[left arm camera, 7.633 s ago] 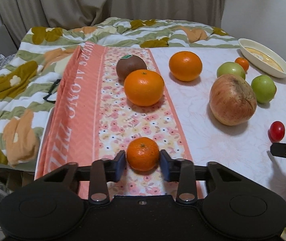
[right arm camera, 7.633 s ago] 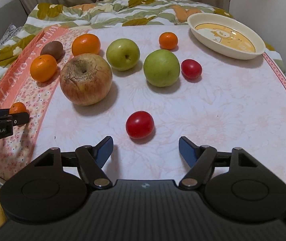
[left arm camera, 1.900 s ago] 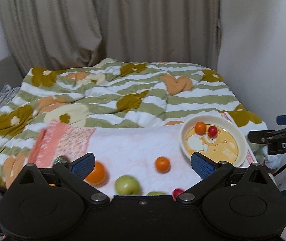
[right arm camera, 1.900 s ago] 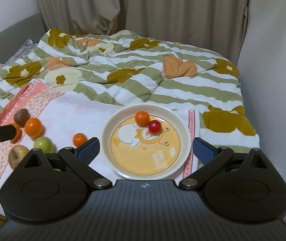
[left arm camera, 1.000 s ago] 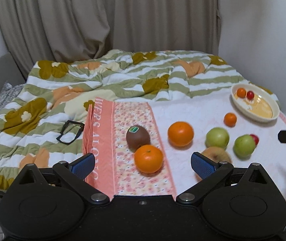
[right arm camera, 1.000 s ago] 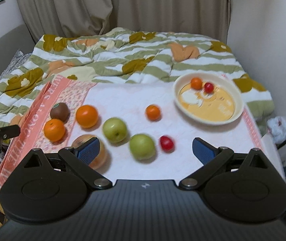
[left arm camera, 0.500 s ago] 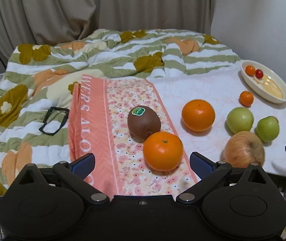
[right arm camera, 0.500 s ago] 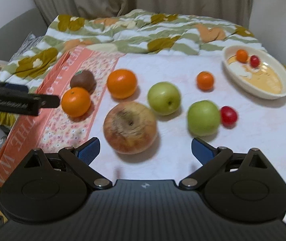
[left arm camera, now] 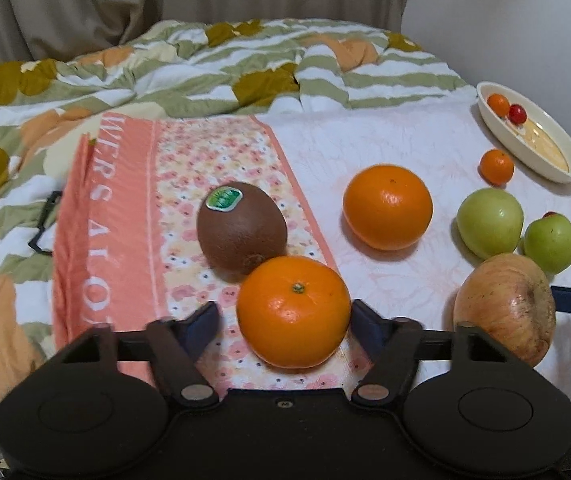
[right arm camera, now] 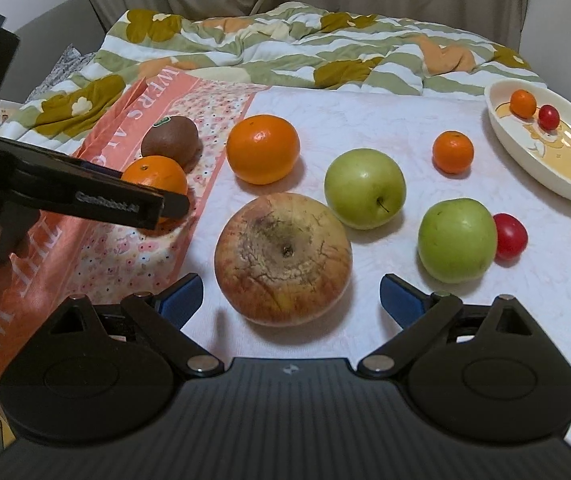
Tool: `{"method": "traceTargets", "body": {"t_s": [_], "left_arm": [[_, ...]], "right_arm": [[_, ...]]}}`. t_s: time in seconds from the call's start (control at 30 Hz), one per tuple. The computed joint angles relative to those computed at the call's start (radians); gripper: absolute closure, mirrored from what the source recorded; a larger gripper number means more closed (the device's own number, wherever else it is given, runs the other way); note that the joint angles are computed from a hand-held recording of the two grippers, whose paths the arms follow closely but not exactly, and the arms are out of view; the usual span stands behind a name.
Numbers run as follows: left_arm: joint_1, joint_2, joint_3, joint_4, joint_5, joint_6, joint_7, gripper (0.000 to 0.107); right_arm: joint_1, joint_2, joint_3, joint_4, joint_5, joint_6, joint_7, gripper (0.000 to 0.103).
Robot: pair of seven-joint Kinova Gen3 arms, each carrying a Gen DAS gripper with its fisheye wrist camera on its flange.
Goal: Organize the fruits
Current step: 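Grasp the large orange with the left tool while the right tool grasps the red apple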
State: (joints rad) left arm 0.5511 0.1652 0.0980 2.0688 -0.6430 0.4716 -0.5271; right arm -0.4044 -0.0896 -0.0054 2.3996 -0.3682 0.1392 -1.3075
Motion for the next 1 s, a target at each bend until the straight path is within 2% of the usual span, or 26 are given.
{"method": "traceTargets", "body": {"t_s": [0.1,0.23,0.5,0.67,0.77,1.0], "left_arm": [[-0.008,-0.003,0.003,0.008,0.016,-0.019,-0.023,0.045],[-0.014,-0.014,0.004,0.017,0.032,-0.023,-0.036,0.045],[-0.012,-0.043,0.013,0.049,0.006,-0.008,0.022,0.045],[-0.012,-0.057,0.031,0.065,-0.019,0.004,0.076,0.045],[-0.008,-0.071,0.044,0.076,-0.042,0.011,0.119,0.045],[-0.001,-0.116,0.097,0.095,-0.108,0.056,0.235,0.045]], "right_arm": [[-0.005,0.016,0.006,-0.010,-0.010,0.001,0.014,0.000],[-0.025,0.028,0.035,-0.021,-0.097,0.006,0.111,0.000],[-0.004,0.048,0.005,-0.023,-0.204,-0.016,0.228,0.003],[-0.008,0.060,0.004,-0.020,-0.308,-0.033,0.322,0.012],[0.016,0.057,-0.031,-0.013,-0.279,-0.050,0.289,0.013],[-0.007,0.019,0.000,-0.004,-0.258,-0.039,0.273,0.013]]}}
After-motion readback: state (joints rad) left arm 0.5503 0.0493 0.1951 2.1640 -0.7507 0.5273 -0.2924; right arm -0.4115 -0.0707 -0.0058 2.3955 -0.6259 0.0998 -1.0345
